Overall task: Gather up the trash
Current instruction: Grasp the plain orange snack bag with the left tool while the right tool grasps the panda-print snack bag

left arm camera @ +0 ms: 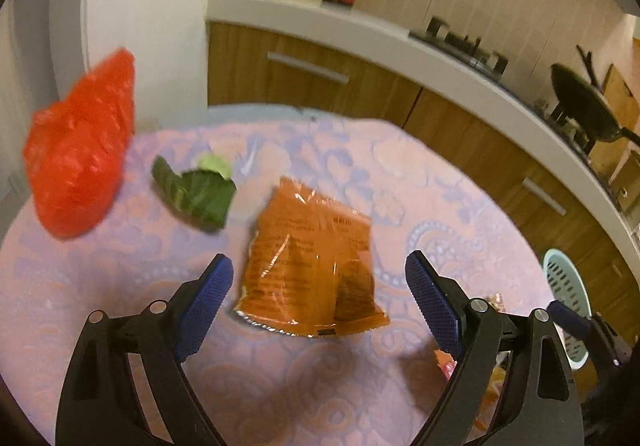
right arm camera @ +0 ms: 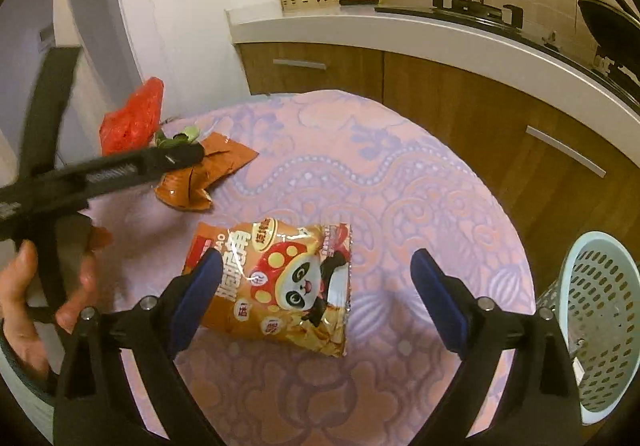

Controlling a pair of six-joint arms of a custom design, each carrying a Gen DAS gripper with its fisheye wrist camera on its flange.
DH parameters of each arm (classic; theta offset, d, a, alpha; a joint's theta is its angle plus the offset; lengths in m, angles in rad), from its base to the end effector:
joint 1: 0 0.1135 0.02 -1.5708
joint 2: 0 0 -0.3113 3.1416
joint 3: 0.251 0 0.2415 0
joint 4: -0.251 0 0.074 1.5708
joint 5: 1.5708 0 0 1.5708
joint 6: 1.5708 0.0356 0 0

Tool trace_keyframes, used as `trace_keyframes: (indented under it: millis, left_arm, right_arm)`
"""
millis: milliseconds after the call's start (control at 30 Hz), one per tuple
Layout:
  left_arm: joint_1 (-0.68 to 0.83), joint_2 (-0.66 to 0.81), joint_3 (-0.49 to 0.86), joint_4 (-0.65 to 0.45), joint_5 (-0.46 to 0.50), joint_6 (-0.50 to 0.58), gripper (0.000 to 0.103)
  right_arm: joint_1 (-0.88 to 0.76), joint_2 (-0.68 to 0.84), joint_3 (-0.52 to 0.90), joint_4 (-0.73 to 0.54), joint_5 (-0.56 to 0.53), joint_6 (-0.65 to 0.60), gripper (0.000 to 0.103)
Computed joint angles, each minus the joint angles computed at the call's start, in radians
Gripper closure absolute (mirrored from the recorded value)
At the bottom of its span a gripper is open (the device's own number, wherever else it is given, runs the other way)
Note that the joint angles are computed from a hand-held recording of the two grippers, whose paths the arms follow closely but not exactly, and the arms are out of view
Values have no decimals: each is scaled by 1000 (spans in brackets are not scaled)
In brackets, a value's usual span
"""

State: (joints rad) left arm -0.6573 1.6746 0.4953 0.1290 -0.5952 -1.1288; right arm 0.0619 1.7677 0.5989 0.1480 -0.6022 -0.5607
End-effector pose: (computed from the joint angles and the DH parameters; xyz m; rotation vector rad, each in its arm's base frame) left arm 0.2089 -0.1360 0.1400 -0.7401 2.2542 -0.0358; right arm 0.2799 0.0375 0.1389 -0.9406 2.2329 0.5583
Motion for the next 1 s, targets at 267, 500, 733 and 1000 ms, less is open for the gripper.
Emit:
trace_keyframes:
  millis: [267,500,733,1000]
  left_arm:
    - [34,75,43,-11,42,42,19]
    - [26,100,84,-72,21,34,23]
    - [20,79,42,-23,10,13,36]
    - [-27,80,62,-70,-61,-18,57]
  right_arm:
    - [45,17,16,-66,42,-49,8]
    - [126,2,-31,-19,137,-69,8]
    - [178,45,21,-64,193,-26,8]
    - [185,13,-37,29,204,5,76]
